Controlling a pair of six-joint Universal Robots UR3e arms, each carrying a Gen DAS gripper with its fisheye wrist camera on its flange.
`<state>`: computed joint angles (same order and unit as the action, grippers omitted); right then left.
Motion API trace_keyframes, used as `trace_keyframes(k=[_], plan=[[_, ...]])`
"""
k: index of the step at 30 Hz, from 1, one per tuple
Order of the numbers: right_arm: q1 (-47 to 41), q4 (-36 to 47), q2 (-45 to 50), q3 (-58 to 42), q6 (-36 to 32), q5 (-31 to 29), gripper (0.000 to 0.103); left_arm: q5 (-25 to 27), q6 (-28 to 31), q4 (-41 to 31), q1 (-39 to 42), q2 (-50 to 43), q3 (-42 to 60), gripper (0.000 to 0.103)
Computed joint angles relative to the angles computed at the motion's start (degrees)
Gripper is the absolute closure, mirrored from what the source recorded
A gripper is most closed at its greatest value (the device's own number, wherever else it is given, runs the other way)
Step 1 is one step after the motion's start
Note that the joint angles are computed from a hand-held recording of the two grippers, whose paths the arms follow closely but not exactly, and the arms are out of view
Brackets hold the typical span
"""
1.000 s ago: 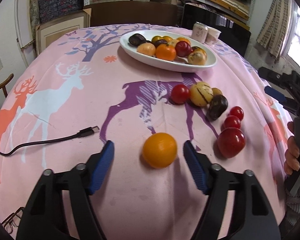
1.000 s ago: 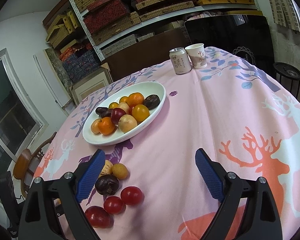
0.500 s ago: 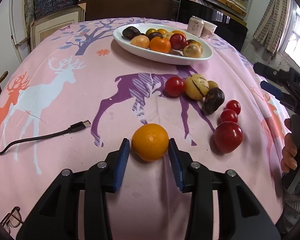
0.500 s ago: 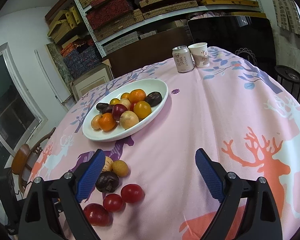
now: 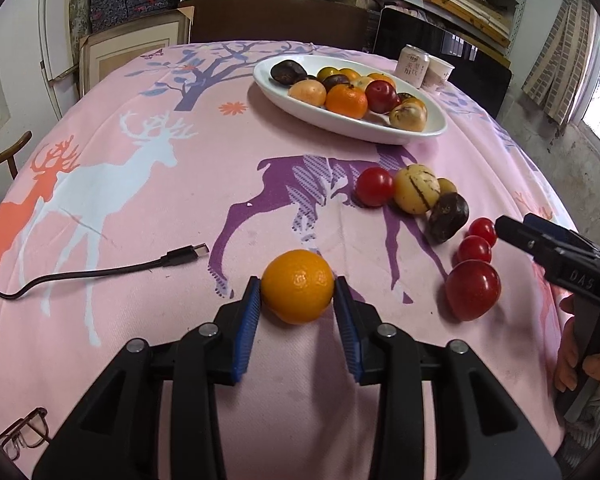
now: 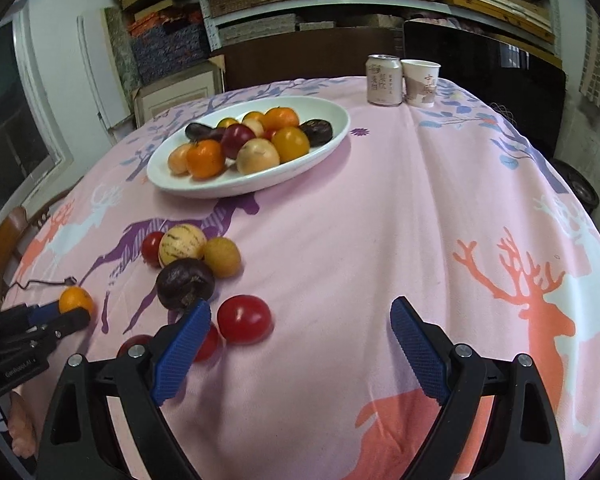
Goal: Organize fruits
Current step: 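Grasp the red tomato with the right tool while the left tool holds the orange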
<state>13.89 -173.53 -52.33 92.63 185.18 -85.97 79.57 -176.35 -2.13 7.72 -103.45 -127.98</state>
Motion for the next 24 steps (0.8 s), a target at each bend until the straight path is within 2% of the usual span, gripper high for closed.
trace_keyframes(k=[3,4,7,9,11,14,19,21,24], plan=[[-0.92,4.55,0.83,-2.27,0.96,0.92,0.011,0.21,0.11,0.15,-0.11,-0.14,0.01,0.067],[-1.73,3.80,0.32,-1.37,2.11,1.45,0.011,0.19,0.06,0.14,-0.12,-0.14,0.02,0.067],[-1.54,-2.40,-0.74,1.51,5.80,-5.16,0.011,0.24,0.05,0.13,-0.16,-0.16,0.07,0.067],[-2.96,-5.34,-1.82,3.79,7.15,-3.81,0.011,0.41,0.09,0.11,-0.26,-0.22,0.15,0.067],[-3.46,-5.19,-1.90,4.05,6.69,-2.02,0.011,0.44,0.08,0.10,-0.29,-0.27,0.19,0.067],[-1.57,-3.65,-0.81,2.19,3.78,-3.34,0.011,0.76,0.14,0.07,-0.53,-0.43,0.38,0.067],[0.49,-0.78,0.79,-0.75,1.22,-5.08,0.033,0.95,0.35,-0.42,-0.82,-0.68,0.78,0.067],[-0.81,1.57,0.98,-1.50,1.94,-3.03,0.048,0.98,0.45,-0.92,-0.97,-0.88,1.12,0.067],[-2.23,3.46,1.46,-2.33,3.12,-0.84,0.056,1.05,0.49,-0.95,-1.02,-0.95,1.19,0.067]])
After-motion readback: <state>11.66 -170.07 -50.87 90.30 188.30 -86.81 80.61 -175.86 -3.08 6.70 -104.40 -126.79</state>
